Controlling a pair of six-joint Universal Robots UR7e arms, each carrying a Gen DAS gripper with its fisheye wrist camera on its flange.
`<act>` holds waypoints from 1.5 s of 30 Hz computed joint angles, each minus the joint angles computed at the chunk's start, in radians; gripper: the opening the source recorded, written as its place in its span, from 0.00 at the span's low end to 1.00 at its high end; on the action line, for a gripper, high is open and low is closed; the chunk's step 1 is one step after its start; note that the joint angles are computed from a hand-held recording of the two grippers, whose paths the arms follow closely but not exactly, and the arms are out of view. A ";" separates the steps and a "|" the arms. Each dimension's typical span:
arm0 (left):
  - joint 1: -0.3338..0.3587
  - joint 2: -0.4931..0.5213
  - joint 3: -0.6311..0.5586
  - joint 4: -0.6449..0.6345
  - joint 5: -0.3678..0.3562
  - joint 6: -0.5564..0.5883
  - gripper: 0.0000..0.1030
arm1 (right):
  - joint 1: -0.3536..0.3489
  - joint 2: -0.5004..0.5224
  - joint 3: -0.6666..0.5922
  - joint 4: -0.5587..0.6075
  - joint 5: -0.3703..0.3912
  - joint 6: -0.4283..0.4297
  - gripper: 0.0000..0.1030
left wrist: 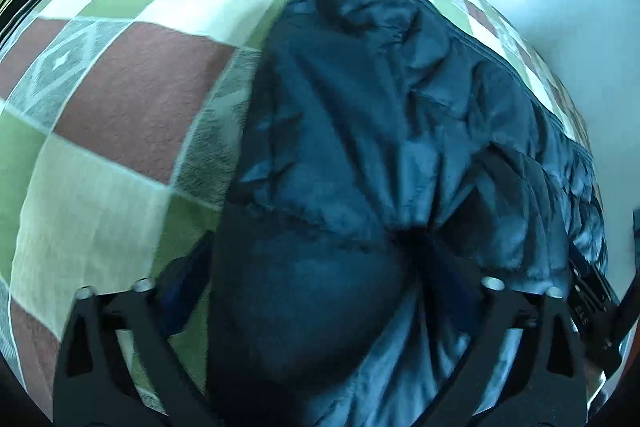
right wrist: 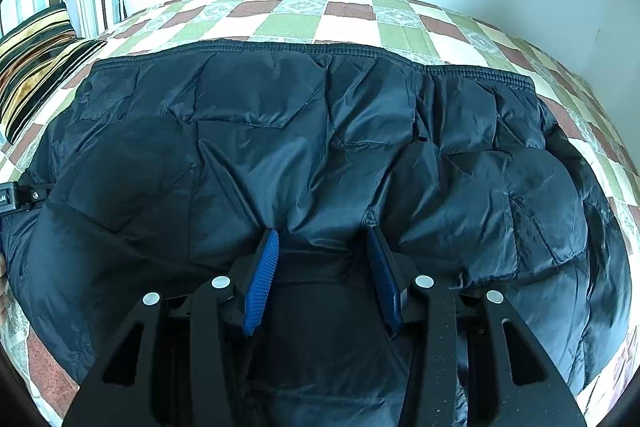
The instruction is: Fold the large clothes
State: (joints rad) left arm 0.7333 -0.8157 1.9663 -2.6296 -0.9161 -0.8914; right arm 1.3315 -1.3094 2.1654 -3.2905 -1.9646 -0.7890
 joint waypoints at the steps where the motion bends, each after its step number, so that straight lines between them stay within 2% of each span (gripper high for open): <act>1: 0.001 0.004 -0.002 -0.026 -0.024 0.032 0.69 | 0.000 0.004 0.002 -0.010 -0.002 -0.003 0.45; 5: 0.006 0.014 -0.016 -0.040 -0.055 0.053 0.58 | 0.002 0.005 -0.002 -0.014 -0.004 -0.004 0.45; 8: 0.000 0.019 -0.013 -0.074 -0.057 0.061 0.43 | 0.002 0.005 -0.003 -0.013 -0.003 -0.004 0.45; 10: -0.015 0.015 -0.011 -0.069 -0.043 0.062 0.28 | 0.002 0.005 -0.003 -0.015 -0.003 -0.006 0.45; 12: -0.041 0.010 -0.018 -0.045 -0.012 0.061 0.20 | 0.002 0.007 -0.001 -0.021 -0.003 -0.006 0.45; 15: -0.068 0.005 -0.031 -0.019 0.020 0.049 0.14 | 0.005 0.014 0.003 -0.039 -0.008 -0.013 0.45; 25: -0.177 0.029 -0.135 0.029 0.101 0.126 0.12 | 0.008 0.022 -0.004 -0.034 -0.016 -0.010 0.45; 32: -0.249 0.119 -0.283 0.162 0.173 0.150 0.12 | 0.008 -0.016 -0.009 0.016 0.006 0.002 0.45; 39: -0.283 0.205 -0.405 0.275 0.227 0.168 0.12 | -0.036 -0.115 -0.016 0.071 0.068 0.037 0.45; 45: -0.306 0.288 -0.505 0.313 0.229 0.199 0.12 | -0.106 -0.183 -0.025 0.125 0.124 0.066 0.45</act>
State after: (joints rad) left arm 0.4278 -0.5281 1.4612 -2.3162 -0.6871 -0.6921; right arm 1.2251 -1.4922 2.1405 -3.1651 -1.8407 -0.7231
